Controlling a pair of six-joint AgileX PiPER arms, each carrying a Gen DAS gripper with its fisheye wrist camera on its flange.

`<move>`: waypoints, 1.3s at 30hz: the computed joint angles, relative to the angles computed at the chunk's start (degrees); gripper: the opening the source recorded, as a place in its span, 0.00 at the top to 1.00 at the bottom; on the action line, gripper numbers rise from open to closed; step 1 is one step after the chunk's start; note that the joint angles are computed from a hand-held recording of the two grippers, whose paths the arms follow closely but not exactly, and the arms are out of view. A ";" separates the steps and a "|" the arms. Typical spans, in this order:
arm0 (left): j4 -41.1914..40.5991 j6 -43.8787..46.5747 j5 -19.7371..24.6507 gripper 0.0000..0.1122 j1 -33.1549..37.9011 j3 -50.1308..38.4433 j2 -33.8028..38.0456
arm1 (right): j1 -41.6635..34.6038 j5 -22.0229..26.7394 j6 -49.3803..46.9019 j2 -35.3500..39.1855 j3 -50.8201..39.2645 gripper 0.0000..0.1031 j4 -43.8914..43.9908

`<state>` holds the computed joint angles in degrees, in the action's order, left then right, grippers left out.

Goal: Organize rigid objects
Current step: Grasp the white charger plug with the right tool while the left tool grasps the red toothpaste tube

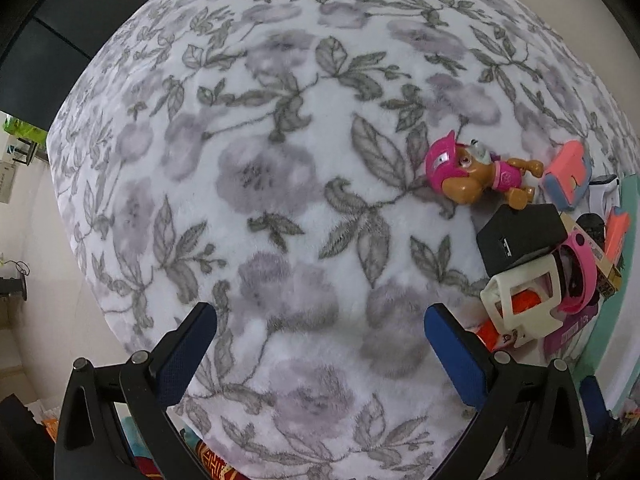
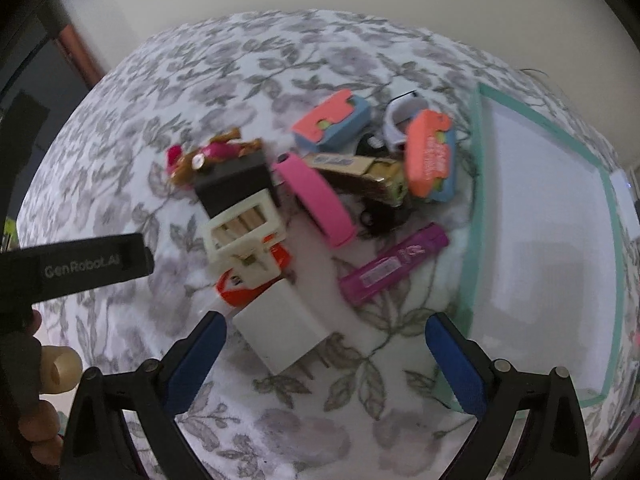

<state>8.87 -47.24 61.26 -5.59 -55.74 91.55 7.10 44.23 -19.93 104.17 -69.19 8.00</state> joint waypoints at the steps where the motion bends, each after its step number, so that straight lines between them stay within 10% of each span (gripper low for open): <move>1: 0.17 0.17 -0.05 0.08 -0.16 0.03 0.22 | 0.29 0.03 -0.31 0.28 0.14 0.02 0.12; 25: -6.28 4.13 -3.87 0.08 -8.93 -5.59 5.62 | -6.52 5.39 -6.25 3.26 -2.57 0.45 9.83; 39: -6.63 2.20 -5.75 0.11 -18.08 -15.20 13.93 | -9.92 7.51 -6.62 1.99 -1.63 0.49 9.95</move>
